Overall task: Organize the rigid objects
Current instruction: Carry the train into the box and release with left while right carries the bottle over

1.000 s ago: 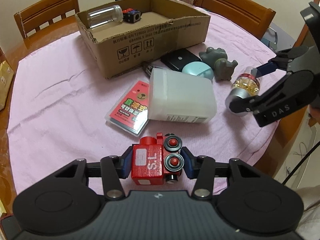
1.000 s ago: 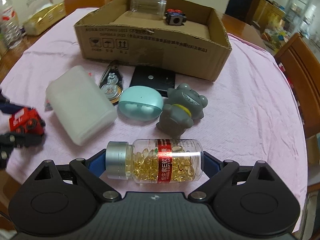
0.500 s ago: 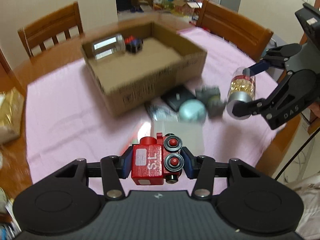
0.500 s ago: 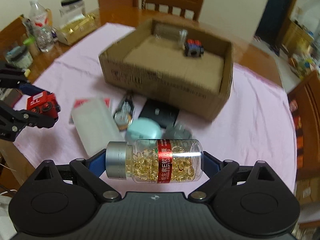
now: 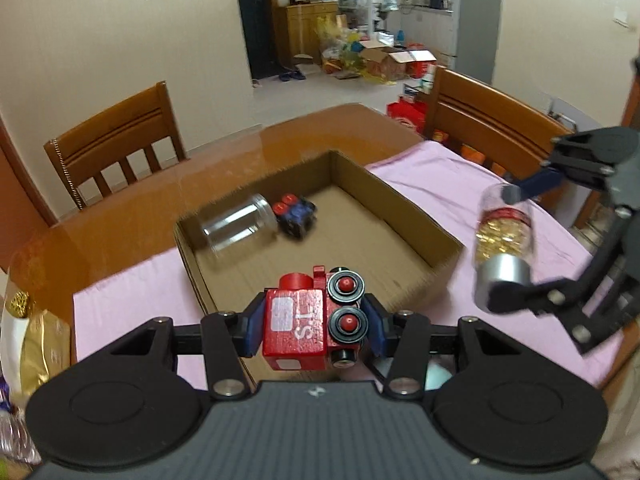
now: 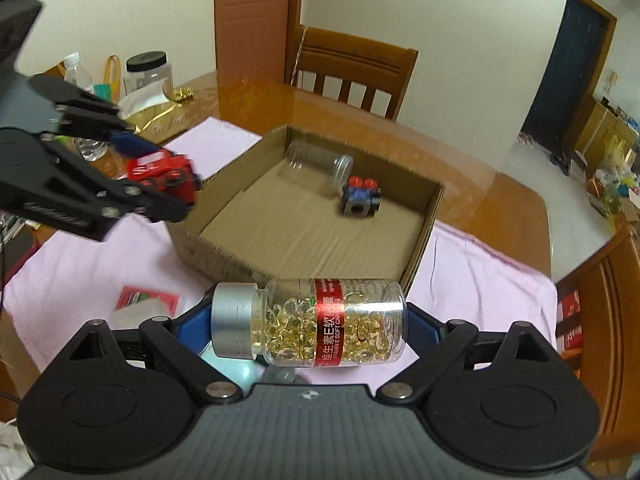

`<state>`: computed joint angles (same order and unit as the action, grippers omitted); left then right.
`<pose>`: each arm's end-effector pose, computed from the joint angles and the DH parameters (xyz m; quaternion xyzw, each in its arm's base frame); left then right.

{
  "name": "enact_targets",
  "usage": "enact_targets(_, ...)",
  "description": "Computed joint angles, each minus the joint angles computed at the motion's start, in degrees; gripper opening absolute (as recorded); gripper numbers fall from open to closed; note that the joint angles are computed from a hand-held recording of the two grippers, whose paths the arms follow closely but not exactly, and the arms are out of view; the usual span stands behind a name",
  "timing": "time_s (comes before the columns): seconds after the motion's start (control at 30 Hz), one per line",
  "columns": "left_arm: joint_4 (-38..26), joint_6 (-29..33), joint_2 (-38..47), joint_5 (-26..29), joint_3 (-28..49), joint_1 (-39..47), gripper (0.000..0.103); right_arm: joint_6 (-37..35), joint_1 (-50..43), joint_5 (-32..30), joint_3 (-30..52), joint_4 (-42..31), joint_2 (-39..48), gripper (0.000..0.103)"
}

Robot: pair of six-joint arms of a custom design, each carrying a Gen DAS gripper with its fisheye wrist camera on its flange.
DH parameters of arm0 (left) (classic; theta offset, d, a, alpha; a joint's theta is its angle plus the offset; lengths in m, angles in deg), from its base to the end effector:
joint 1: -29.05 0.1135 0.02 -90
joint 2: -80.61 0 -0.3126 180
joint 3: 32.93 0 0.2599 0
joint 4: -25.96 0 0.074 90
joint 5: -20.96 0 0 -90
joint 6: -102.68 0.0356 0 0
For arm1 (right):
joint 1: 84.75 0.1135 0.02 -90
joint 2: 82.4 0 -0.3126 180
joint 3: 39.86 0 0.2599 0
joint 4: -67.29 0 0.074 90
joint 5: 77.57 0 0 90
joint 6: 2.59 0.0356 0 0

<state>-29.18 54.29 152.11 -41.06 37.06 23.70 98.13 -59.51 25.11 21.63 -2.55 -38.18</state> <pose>0.2360 -0.0389 0.3150 0.4340 0.8249 -0.1334 0.3367 0.1030 0.0399 0.3223 -0.0838 0.9383 -0.0010 0.3356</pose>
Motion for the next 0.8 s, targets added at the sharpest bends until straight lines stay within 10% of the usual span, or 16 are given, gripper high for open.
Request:
enact_targets(0.47,23.59,-14.85,15.19,-13.86,1.04,-8.4,0.051,-19.1,-20.13,-12.25,0.25,12.34,8.9,0.097)
enact_targets(0.57,26.2,-17.76,17.33,-14.97,0.75,-7.96,0.079,-19.02,-20.59,-13.0,0.01,13.25,9.65,0.097)
enact_targets(0.8,23.78,-15.91,12.27,-12.21,-2.78,-5.27,0.098,-20.57,-22.2,-14.34,-0.18,14.14,11.58,0.097)
